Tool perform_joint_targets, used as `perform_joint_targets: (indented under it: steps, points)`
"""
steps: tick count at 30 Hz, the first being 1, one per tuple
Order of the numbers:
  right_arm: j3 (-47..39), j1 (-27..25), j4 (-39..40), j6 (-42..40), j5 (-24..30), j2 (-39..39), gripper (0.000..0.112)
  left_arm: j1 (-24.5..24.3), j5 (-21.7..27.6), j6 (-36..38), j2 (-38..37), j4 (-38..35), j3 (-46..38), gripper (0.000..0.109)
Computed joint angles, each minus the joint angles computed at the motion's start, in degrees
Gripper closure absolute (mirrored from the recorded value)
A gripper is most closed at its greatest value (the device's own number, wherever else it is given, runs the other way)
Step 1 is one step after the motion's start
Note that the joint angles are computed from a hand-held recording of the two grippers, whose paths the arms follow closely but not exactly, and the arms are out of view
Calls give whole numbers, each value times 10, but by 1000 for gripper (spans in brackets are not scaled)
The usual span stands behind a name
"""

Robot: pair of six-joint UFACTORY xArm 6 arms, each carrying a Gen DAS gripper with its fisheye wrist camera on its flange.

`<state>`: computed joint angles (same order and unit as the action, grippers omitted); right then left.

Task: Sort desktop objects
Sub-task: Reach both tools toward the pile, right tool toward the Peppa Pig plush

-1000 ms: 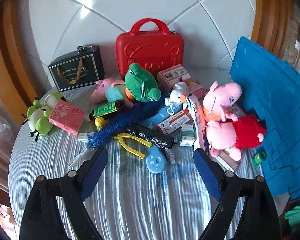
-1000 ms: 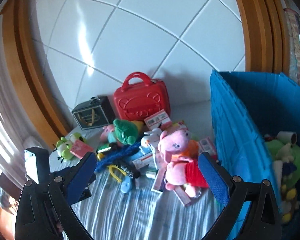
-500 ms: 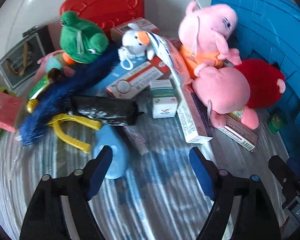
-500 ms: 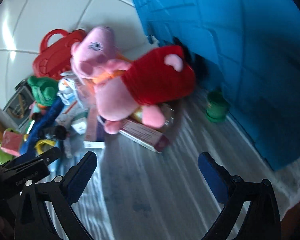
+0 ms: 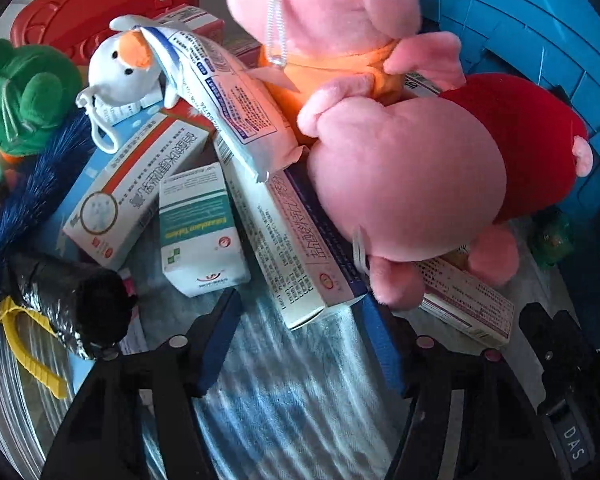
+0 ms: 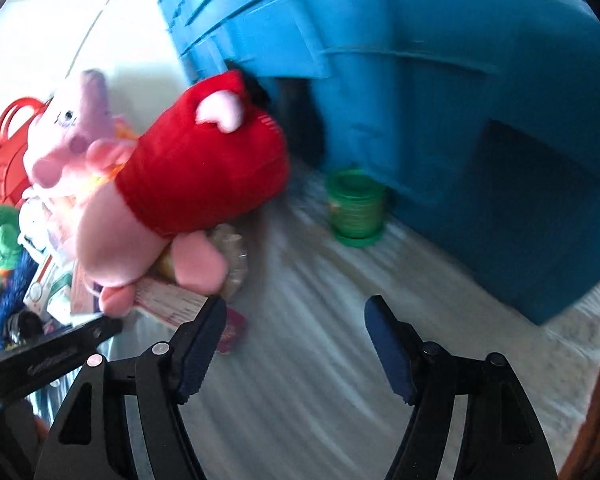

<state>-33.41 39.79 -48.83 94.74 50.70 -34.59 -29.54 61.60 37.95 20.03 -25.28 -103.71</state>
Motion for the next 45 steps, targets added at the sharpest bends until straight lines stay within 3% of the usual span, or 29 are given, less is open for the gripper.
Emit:
perform_joint_targets:
  steps: [2, 7, 10, 14, 17, 19, 24, 26, 28, 32, 34, 36, 38, 40, 42, 45]
  points:
    - [1, -18, 12, -22, -38, 7, 40, 4, 18, 17, 3, -18, -7, 71]
    - [1, -56, 69, -107, -120, 27, 40, 16, -17, 17, -21, -4, 33, 85]
    - [6, -54, 100, -151, -152, 31, 42, 31, -29, -7, -29, 14, 45, 94]
    - [18, -46, 183, -251, -200, 24, 42, 48, 0, -29, -29, 36, 34, 94]
    - [26, -41, 227, -310, -192, 9, 38, 53, 43, -37, -25, 35, 4, 94]
    - [15, -47, 236, -337, -165, 11, 23, 48, 64, -51, -13, 32, -28, 88]
    - [21, -83, 311, -436, -159, -12, 12, 11, 25, -103, 14, 60, -65, 53]
    - [11, -91, 332, -472, -160, -2, 10, -10, -28, -133, 20, 101, -57, 53]
    - [7, -107, 344, -494, -171, 6, 10, -27, -69, -160, 25, 148, -47, 43]
    - [4, -141, 300, -487, -189, 10, 10, -38, -111, -197, 24, 199, -25, 36]
    - [-1, -159, 326, -529, -215, 33, 10, -31, -88, -210, 33, 193, -39, 40]
    - [-27, -170, 328, -557, -232, 75, 10, -17, -55, -223, 48, 188, -58, 57]
    - [-59, -164, 325, -589, -239, 119, 10, -1, -54, -217, 45, 172, -49, 58]
    - [-89, -145, 351, -638, -250, 155, 30, 10, -55, -220, 39, 178, -41, 59]
    - [-126, -116, 346, -666, -245, 193, 41, 21, -46, -227, 40, 179, -44, 65]
    - [-153, -71, 446, -757, -257, 224, 46, 43, -35, -231, 36, 181, -42, 77]
